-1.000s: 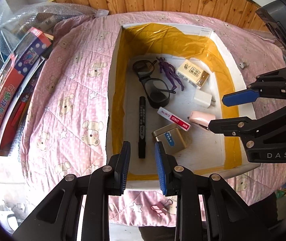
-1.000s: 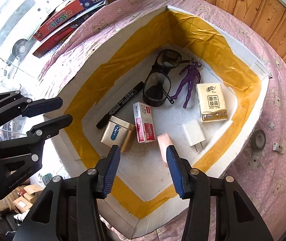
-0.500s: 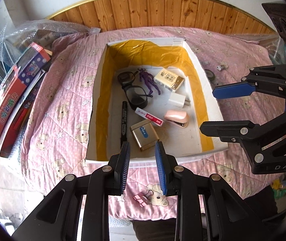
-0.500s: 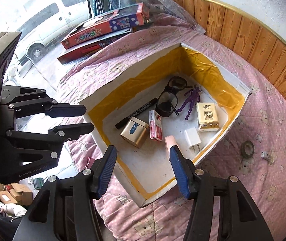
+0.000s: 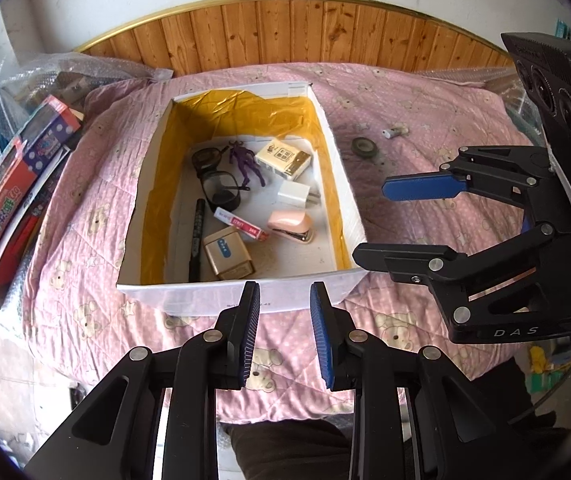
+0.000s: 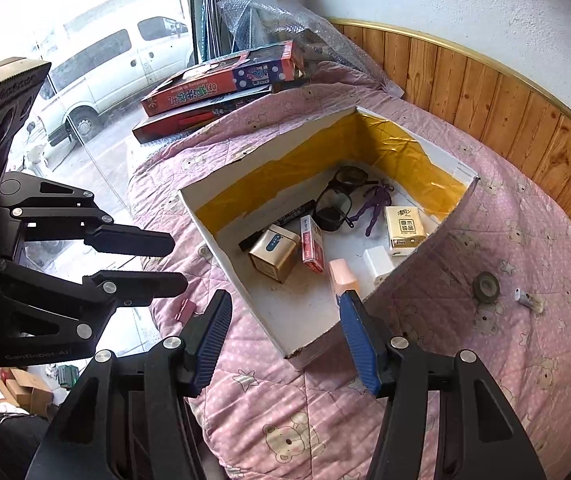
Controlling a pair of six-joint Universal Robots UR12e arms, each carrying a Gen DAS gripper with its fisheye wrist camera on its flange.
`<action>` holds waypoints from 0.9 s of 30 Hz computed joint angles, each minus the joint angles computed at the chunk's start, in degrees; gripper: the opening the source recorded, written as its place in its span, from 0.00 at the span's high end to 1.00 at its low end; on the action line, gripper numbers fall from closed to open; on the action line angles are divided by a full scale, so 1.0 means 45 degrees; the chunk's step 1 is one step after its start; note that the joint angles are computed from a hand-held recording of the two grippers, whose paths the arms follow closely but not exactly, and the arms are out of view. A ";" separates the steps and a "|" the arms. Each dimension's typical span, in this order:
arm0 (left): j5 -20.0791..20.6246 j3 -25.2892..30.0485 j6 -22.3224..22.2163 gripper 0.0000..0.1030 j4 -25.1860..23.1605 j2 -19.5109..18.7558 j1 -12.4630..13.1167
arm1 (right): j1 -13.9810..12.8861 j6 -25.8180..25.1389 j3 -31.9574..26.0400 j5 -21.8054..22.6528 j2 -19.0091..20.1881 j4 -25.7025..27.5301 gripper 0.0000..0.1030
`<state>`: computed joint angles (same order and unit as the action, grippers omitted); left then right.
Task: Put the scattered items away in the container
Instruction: 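Move both grippers away from the box toward the tape roll and white tube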
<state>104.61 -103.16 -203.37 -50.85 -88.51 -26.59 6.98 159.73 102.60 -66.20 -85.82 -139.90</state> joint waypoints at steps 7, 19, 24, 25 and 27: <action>0.0584 0.0185 0.0294 0.69 0.1124 -0.0489 -0.0501 | -0.0926 0.0504 0.0892 0.1000 -0.0392 -0.1014 0.44; -0.0587 0.1352 -0.0126 0.65 0.1819 -0.2050 -0.0719 | -0.2347 0.0868 0.1127 0.0930 0.0027 -0.0895 0.44; -0.1261 0.2258 -0.0585 0.63 0.1911 -0.3064 -0.0626 | -0.2953 0.1369 0.0881 0.0703 0.0529 -0.1250 0.44; -0.1365 0.2473 -0.0752 0.63 0.1928 -0.3300 -0.0598 | -0.3052 0.1517 0.0810 0.0627 0.0636 -0.1341 0.44; -0.1615 0.2843 -0.1124 0.62 0.2057 -0.3721 -0.0516 | -0.3259 0.1759 0.0610 0.0540 0.0906 -0.1444 0.44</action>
